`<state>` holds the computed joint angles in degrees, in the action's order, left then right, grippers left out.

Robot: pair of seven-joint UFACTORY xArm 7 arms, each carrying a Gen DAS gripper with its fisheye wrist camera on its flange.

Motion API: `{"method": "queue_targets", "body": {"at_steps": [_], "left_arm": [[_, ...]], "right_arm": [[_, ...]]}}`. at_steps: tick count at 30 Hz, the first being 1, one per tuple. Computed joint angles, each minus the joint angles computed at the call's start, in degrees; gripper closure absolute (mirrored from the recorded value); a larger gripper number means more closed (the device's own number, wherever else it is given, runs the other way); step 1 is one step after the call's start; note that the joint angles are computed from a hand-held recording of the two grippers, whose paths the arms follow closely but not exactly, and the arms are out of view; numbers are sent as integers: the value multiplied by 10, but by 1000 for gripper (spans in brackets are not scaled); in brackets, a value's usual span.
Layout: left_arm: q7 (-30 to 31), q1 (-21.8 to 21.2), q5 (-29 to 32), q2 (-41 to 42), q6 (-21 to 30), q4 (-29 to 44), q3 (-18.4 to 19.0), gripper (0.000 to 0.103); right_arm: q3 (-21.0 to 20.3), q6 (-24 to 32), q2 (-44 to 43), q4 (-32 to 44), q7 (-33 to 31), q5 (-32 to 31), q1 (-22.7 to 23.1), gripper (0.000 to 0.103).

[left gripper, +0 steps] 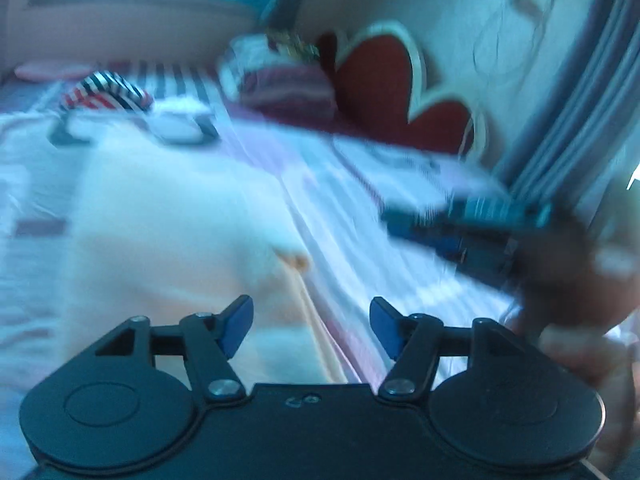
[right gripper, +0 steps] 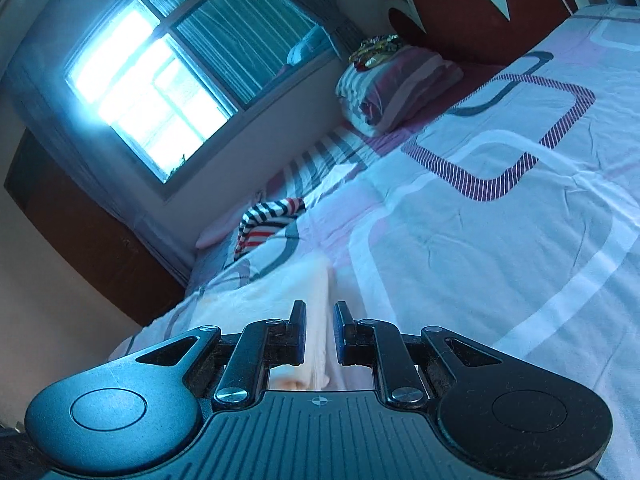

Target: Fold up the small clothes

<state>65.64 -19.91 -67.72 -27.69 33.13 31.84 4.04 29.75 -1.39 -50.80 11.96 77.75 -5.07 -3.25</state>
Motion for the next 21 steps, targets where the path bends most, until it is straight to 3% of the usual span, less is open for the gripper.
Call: {"method": "queue_targets", "body": {"at_steps": [2,3,5,9,14,21], "left_arm": [[16,14,-21,11,-15,18,22,40],[20,20,-33,32,-34,34,22,40],[19,38,-36,80,-57,68,22,40],[-5,73,-15,152,-75,122,4,40],[0,100,12,172,-72,120,-9,37],[59,117,-60,184,-29,144,-3,40]], "right_arm": [[1,-27,35,9,-8,-3,-2,85],[6,-37,56,17,-10,-3,-7,68],[33,-71,90,30,-16,-2,-30,50],[58,-69,149,66,-53,5,-47,50],[72,-74,231,104,-100,6,-79,50],[180,-90,301,163,-167,-5,-227,50]]}}
